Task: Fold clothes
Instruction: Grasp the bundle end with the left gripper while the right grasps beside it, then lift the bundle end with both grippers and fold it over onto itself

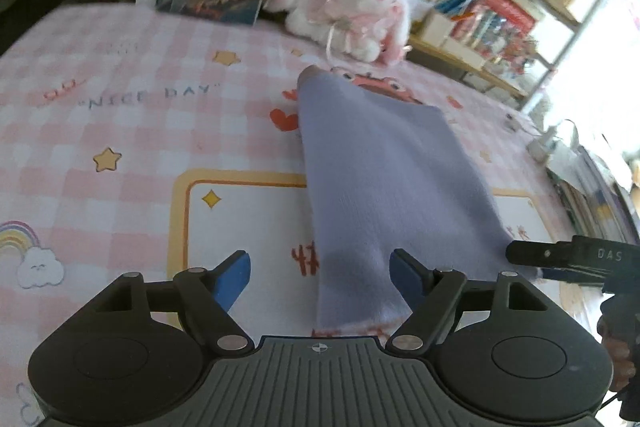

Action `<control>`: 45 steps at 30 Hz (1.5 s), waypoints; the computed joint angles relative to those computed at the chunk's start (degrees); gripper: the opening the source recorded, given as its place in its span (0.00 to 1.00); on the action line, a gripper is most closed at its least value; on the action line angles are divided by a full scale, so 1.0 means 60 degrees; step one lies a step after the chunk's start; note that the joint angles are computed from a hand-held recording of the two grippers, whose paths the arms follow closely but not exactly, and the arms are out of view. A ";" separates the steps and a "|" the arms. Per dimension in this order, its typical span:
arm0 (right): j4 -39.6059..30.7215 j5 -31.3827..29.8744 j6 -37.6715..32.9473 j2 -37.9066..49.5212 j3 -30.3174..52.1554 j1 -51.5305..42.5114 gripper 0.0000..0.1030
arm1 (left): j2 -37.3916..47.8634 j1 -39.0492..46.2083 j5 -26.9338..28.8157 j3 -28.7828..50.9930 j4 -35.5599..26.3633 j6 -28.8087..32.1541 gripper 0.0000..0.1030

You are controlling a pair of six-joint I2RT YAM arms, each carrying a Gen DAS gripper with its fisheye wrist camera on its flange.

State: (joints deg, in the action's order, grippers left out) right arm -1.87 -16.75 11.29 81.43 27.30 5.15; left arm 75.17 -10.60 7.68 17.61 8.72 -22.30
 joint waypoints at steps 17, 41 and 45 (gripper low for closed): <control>-0.0458 -0.2386 -0.0408 0.3645 0.2785 -0.0297 0.54 | 0.2952 0.0383 0.1847 0.1289 0.1439 -0.1842 0.56; -0.1851 -0.3473 -0.1547 0.4825 0.4333 -0.1313 0.55 | 0.3637 -0.0229 0.1290 0.2397 0.1168 -0.2927 0.54; -0.1533 -0.3351 -0.1680 0.4446 0.4070 -0.1131 0.35 | 0.3229 -0.0906 0.0240 0.2430 0.0773 -0.2824 0.42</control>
State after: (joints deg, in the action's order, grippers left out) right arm -11.07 -36.86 1.21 108.10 51.72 -1.63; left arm 94.55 -16.03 9.12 32.18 13.36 -39.25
